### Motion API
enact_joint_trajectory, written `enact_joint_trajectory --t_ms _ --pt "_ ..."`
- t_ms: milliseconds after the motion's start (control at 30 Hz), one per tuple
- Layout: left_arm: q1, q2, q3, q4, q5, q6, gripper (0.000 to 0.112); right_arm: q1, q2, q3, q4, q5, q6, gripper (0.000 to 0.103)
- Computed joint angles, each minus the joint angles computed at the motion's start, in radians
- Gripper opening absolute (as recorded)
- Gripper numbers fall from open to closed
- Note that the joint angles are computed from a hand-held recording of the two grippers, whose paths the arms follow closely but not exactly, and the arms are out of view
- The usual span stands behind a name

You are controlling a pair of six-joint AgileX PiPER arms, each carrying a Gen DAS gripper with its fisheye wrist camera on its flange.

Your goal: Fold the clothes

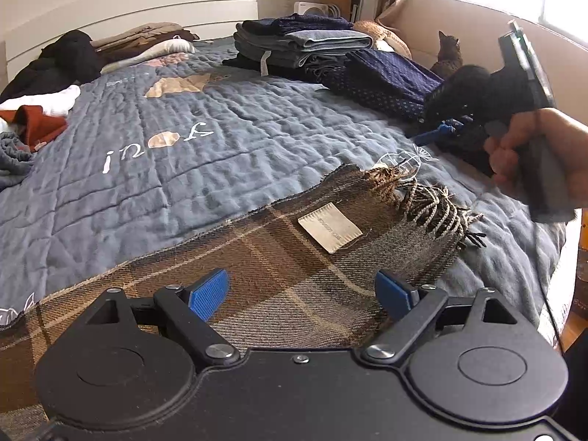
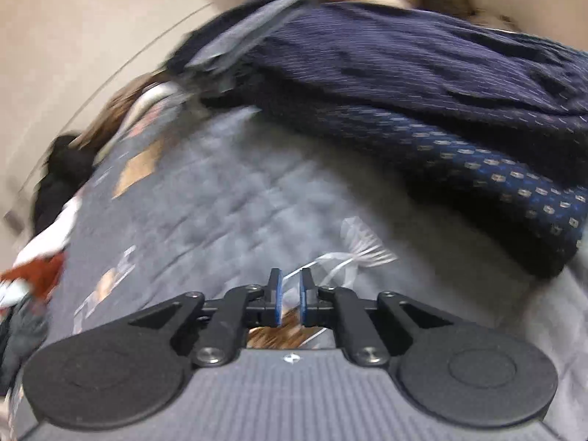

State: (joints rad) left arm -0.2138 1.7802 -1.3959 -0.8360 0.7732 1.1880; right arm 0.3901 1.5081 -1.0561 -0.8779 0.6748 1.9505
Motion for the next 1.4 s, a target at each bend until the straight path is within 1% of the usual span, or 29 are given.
enact_joint_trajectory --t_ms 33,67,133,167,200,267,333,500,567,600,633,733,800,867,900,967,1033,1100,1200,1267,1367,1400 --pt "0.001 -0.001 0.002 -0.001 0.001 0.004 0.086 0.011 -0.010 0.009 0.010 -0.035 -0.023 0.017" --pt "0.002 -0.002 0.004 -0.002 0.001 0.009 0.086 0.012 -0.016 0.022 0.039 -0.092 -0.062 0.018" --pt "0.001 -0.006 0.008 -0.005 0.002 0.011 0.086 -0.005 0.000 0.030 0.172 -0.208 -0.196 0.024" --pt "0.001 -0.010 0.012 -0.008 0.002 0.014 0.086 -0.012 0.018 0.028 0.247 -0.248 -0.268 0.024" --pt "0.002 -0.015 0.016 -0.013 0.003 0.021 0.086 -0.013 0.039 0.018 0.283 -0.247 -0.309 0.025" --pt "0.007 -0.021 0.021 -0.019 0.006 0.033 0.086 0.004 0.085 -0.008 0.261 -0.191 -0.293 0.025" --pt "0.014 -0.023 0.022 -0.021 0.009 0.042 0.087 0.007 0.102 -0.005 0.212 -0.143 -0.245 0.024" --pt "0.047 -0.020 0.014 -0.031 0.012 0.045 0.087 0.011 0.024 0.009 0.196 -0.022 -0.279 0.025" --pt "0.057 -0.022 0.015 -0.030 0.012 0.052 0.087 0.087 0.004 -0.011 0.134 0.077 -0.278 0.030" --pt "0.061 -0.023 0.018 -0.026 0.010 0.057 0.087 0.131 -0.003 -0.026 0.104 0.131 -0.283 0.036" --pt "0.063 -0.026 0.023 -0.024 0.007 0.064 0.087 0.169 -0.003 -0.039 0.099 0.163 -0.293 0.039" --pt "0.063 -0.041 0.049 -0.028 -0.001 0.112 0.087 0.290 0.005 -0.053 0.081 0.188 -0.299 0.041" --pt "0.061 -0.057 0.078 -0.043 -0.008 0.177 0.087 0.347 0.030 -0.077 0.089 0.212 -0.315 0.042" --pt "0.045 -0.080 0.125 -0.053 -0.058 0.259 0.087 0.381 0.049 -0.080 0.078 0.205 -0.289 0.042" --pt "0.038 -0.086 0.145 -0.054 -0.080 0.290 0.087 0.396 0.057 -0.073 0.062 0.191 -0.258 0.042" --pt "0.023 -0.097 0.184 -0.059 -0.127 0.353 0.087 0.397 0.078 -0.069 0.073 0.170 -0.257 0.043" --pt "0.021 -0.088 0.198 -0.048 -0.148 0.367 0.087 0.391 0.100 -0.067 0.092 0.165 -0.264 0.043" --pt "0.027 -0.069 0.194 -0.014 -0.155 0.336 0.087 0.381 0.096 -0.063 0.106 0.167 -0.263 0.043" --pt "0.070 -0.062 0.185 -0.028 -0.123 0.364 0.087 0.363 0.086 -0.055 0.126 0.164 -0.263 0.043" --pt "0.104 -0.065 0.159 -0.038 -0.095 0.350 0.087 0.378 0.076 -0.075 0.103 0.203 -0.246 0.044" --pt "0.167 -0.049 0.059 -0.003 -0.009 0.248 0.087 0.423 0.084 -0.129 0.022 0.268 -0.221 0.047" --pt "0.190 -0.039 0.013 0.019 0.022 0.203 0.087 0.435 0.089 -0.148 0.005 0.277 -0.216 0.049"
